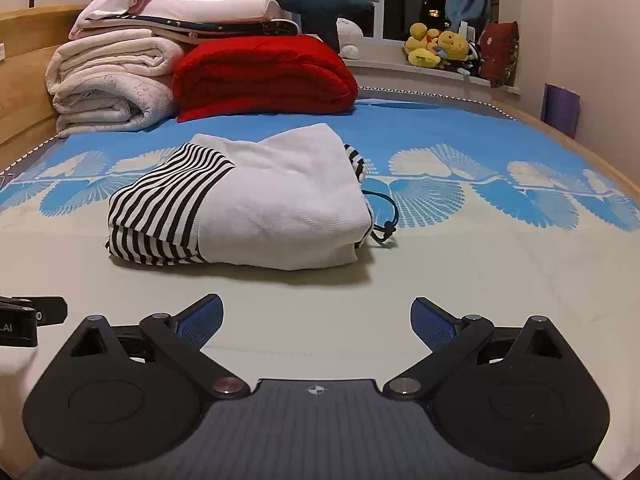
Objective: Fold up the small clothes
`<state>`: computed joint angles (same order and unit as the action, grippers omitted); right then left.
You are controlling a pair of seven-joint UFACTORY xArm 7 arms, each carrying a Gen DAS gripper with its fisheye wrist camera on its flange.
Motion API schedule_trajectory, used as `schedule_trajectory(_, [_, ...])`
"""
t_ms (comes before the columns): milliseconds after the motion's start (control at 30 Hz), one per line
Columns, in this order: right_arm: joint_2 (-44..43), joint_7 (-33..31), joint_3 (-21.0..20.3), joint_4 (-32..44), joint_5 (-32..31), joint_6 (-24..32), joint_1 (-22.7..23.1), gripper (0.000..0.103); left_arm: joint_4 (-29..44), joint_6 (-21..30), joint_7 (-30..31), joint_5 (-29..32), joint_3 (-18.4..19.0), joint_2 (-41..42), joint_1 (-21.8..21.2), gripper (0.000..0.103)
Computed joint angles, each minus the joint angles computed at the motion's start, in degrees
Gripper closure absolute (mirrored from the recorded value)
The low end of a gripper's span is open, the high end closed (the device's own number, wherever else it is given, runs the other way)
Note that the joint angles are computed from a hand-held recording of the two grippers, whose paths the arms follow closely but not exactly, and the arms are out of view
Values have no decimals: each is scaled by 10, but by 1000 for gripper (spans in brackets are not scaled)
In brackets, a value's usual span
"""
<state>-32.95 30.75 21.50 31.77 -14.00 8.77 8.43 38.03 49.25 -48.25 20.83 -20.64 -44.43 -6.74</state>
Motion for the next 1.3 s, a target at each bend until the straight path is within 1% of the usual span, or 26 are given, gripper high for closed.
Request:
schedule_trajectory(333, [-6, -9, -9, -6, 1, 5, 3, 4, 2, -13, 0, -4, 1, 12, -6, 0])
schedule_trajectory(600, [-7, -12, -12, -8, 3, 7, 4, 4, 5, -11, -5, 3, -4, 19, -6, 0])
schedule_trajectory(1300, [-7, -18, -10, -9, 0, 6, 3, 4, 4, -14, 1, 4, 0, 23, -14, 0])
